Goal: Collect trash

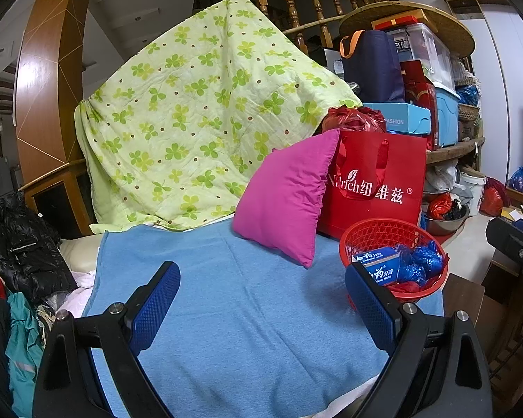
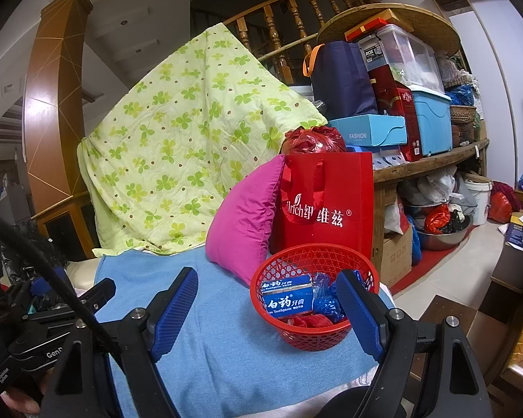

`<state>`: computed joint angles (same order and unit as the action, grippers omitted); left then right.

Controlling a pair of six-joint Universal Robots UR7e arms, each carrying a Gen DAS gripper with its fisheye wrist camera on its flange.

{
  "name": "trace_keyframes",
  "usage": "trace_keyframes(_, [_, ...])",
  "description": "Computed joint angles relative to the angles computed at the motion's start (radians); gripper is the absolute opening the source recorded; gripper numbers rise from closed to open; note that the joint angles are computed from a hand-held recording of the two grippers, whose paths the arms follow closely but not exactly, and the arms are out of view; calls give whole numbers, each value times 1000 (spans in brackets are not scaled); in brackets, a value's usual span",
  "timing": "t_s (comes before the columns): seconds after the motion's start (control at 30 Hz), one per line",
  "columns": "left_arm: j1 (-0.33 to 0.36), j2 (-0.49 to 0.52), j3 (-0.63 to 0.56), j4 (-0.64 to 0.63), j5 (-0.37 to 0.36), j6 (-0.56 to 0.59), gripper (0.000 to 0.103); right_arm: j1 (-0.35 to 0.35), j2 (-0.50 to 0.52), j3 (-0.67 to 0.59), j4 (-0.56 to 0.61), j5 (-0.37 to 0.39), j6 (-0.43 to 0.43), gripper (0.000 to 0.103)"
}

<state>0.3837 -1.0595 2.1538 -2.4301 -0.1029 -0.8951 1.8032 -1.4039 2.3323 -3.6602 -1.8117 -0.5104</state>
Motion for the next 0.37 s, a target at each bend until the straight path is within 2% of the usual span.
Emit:
trace_keyframes(0.17, [1, 12, 7, -71, -7, 51, 96, -4, 2, 1, -3, 1, -3, 84])
trace_keyframes(0.37, [10, 54, 26, -354, -12, 260, 96, -19, 22, -6, -15, 3, -14, 84])
